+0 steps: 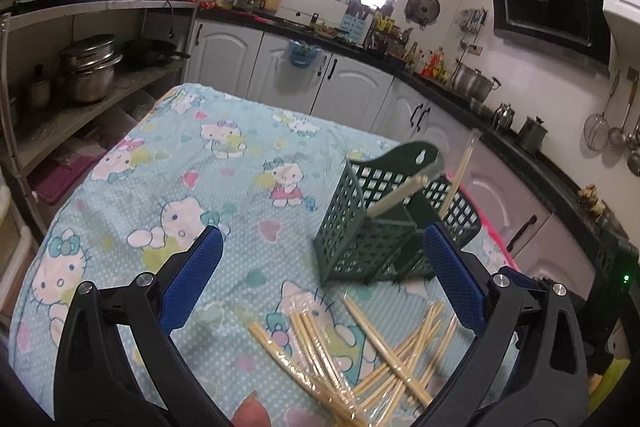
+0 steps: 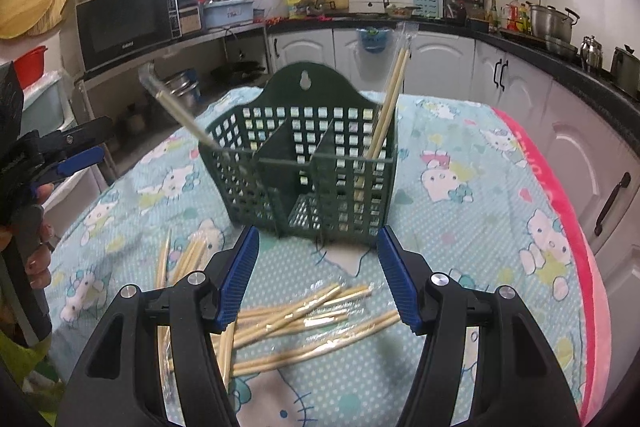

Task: Organize utensils
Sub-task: 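Withdraw both open tools from the caddy back toward the chopsticks, then lower the right tool to a wrapped chopstick pair while the left tool lowers to another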

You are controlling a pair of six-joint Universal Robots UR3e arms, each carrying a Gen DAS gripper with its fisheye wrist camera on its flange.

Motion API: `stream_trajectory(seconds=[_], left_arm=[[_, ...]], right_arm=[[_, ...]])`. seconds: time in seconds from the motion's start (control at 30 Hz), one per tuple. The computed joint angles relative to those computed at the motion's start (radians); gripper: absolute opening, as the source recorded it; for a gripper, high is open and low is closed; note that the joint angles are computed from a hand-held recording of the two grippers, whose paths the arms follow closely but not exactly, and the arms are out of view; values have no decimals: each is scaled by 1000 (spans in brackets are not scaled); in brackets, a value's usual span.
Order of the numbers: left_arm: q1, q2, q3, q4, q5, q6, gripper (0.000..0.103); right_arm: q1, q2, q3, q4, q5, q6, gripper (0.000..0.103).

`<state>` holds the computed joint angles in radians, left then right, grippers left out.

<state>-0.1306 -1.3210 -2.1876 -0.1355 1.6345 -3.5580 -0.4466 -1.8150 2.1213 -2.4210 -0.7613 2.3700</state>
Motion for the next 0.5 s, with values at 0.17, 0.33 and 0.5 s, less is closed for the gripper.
stream_trajectory(seconds=[0.17,0.33,0.5], left_arm=[[-24,-26,-11,-17,22,5,93],[-28,-47,-37,-30,18,4,93],[-7,-69,-69,-52,-28,8,93]], right_arm=[[3,-3,28,14,-22,-33,59],[9,5,45,22,-57,-55,59],[18,47,41,10,-88,-64,59]])
